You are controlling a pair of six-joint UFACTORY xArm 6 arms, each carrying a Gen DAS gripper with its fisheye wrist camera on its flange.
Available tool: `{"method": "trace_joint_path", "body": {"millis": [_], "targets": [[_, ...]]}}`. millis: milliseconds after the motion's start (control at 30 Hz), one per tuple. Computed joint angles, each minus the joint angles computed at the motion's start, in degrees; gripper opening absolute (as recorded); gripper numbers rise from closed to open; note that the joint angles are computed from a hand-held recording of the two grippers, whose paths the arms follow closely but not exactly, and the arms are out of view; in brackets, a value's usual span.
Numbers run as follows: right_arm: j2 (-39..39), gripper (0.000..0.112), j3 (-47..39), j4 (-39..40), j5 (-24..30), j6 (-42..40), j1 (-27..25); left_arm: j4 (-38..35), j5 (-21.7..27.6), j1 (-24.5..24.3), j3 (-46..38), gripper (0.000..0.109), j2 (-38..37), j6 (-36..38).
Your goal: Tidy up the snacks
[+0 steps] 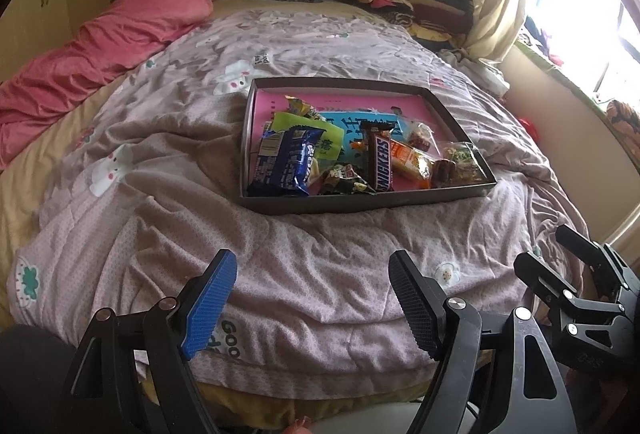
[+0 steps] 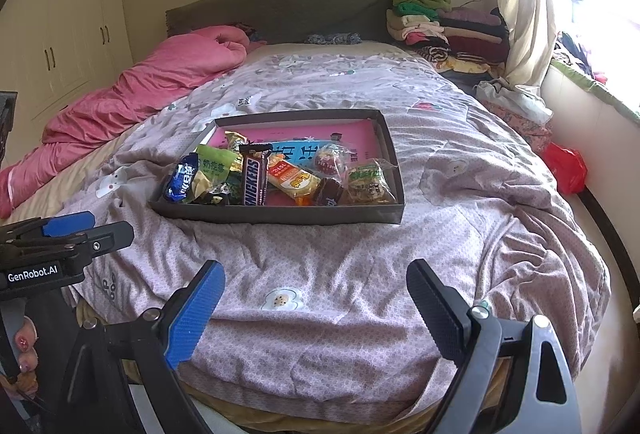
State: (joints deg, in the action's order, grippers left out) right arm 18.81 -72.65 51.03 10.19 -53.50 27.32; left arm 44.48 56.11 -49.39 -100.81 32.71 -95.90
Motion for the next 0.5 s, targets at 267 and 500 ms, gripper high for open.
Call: {"method": "trace_joint_path", "body": {"millis": [267,500], "targets": [[0.7,0.092,-0.6,1.9,-2.0,-1.0,-0.1,-0.8,2.0,0.2,-1.8,0.08,1.2,0.1],[4.3,0.092,-4.5,2.7,-3.1,-1.1,-1.0,5.2,-2.6,3.1,5.7,0.08,-3.0,-3.2]]}}
